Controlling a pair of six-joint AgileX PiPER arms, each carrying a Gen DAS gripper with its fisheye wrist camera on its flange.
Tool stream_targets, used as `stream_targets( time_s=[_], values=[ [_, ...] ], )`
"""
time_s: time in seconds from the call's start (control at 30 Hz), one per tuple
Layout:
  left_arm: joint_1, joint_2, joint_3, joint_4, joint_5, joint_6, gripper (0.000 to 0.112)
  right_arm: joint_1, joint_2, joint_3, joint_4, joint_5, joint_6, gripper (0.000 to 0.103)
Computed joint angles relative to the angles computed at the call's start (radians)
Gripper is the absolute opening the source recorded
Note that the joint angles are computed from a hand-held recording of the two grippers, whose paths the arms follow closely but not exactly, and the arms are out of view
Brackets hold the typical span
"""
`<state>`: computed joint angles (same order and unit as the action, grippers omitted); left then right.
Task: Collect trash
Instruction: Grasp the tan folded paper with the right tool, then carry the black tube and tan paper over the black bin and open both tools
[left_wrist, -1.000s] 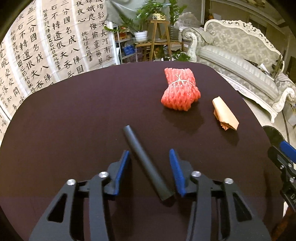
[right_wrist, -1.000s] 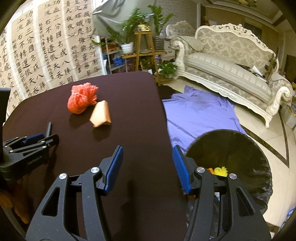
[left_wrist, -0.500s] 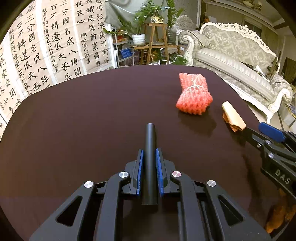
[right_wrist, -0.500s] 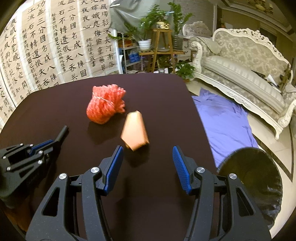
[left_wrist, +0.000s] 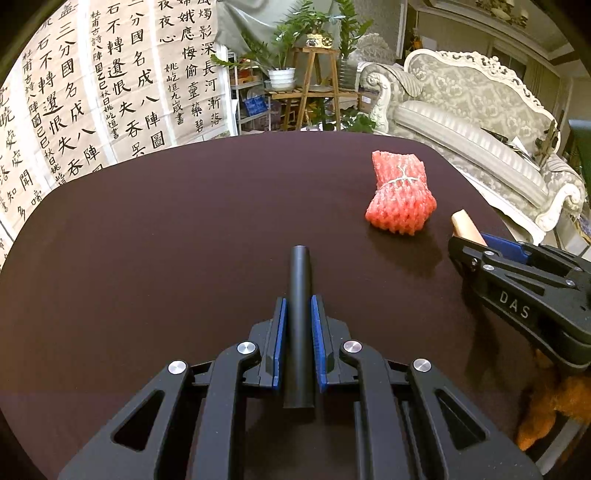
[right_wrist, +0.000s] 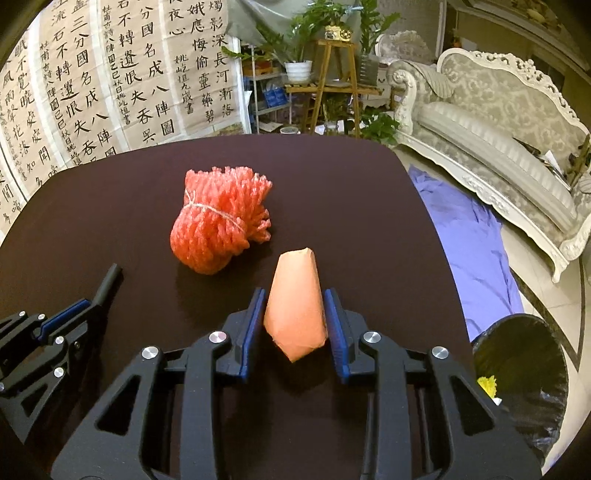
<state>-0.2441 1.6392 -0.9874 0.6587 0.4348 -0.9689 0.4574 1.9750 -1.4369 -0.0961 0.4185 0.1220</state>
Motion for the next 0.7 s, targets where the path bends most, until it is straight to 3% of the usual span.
stream_targets(
  time_s=[0.47,0.7],
  values=[
    [-0.022,-0.018,-0.007,-0.02,0.012,0.033,0.014,-0.001,-0.165,0.258,0.031,-0.114,-0.012,0.03],
    [-0.053,-0.042,0.024,-0.016,-0.008,0.031,0.014,-0.015,-0.266,0.397,-0.046,-0.174,0.071,0.03]
  ],
)
